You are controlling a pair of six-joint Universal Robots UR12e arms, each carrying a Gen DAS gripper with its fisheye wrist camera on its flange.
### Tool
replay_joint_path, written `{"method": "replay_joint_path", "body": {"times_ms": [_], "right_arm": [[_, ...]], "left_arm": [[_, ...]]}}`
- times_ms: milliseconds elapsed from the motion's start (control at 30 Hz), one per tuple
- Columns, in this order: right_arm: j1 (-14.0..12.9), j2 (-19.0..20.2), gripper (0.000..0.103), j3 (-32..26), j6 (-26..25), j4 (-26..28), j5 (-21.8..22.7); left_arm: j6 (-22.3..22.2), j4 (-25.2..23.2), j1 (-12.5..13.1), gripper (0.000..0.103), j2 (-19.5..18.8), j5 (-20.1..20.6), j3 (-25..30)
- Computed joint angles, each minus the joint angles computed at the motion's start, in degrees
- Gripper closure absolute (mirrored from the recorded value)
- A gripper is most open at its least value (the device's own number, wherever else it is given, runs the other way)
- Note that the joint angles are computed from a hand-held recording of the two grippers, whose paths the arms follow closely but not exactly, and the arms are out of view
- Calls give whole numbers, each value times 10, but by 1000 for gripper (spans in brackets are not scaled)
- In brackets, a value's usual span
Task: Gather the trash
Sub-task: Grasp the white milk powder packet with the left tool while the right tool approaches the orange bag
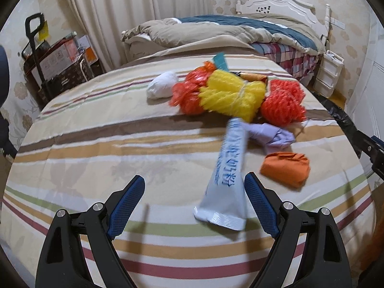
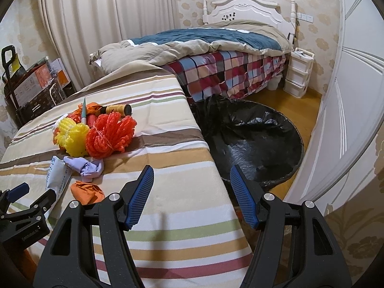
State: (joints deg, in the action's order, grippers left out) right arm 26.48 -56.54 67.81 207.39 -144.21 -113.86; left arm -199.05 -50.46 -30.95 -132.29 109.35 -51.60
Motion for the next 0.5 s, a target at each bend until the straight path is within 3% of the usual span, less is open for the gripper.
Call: {"method": "replay_joint_path", "body": {"times_ms": [100, 267, 333, 400, 500], "right_arm": [[1, 0, 38, 0, -2, 0, 3], [3, 2, 38, -2, -5, 3, 5], [3, 3, 38, -3, -6, 4, 4], [3, 3, 38, -3, -6, 4, 5], [4, 5, 38, -6, -7, 7, 6]], "left_arm": [[-4, 1, 2, 18, 0, -10, 1], [45, 24, -3, 19, -14, -12, 16], [51, 13, 0, 30, -18, -29, 25], [50, 2, 7, 48, -18, -68, 26], [45, 5, 11, 64, -14, -88, 19]]}}
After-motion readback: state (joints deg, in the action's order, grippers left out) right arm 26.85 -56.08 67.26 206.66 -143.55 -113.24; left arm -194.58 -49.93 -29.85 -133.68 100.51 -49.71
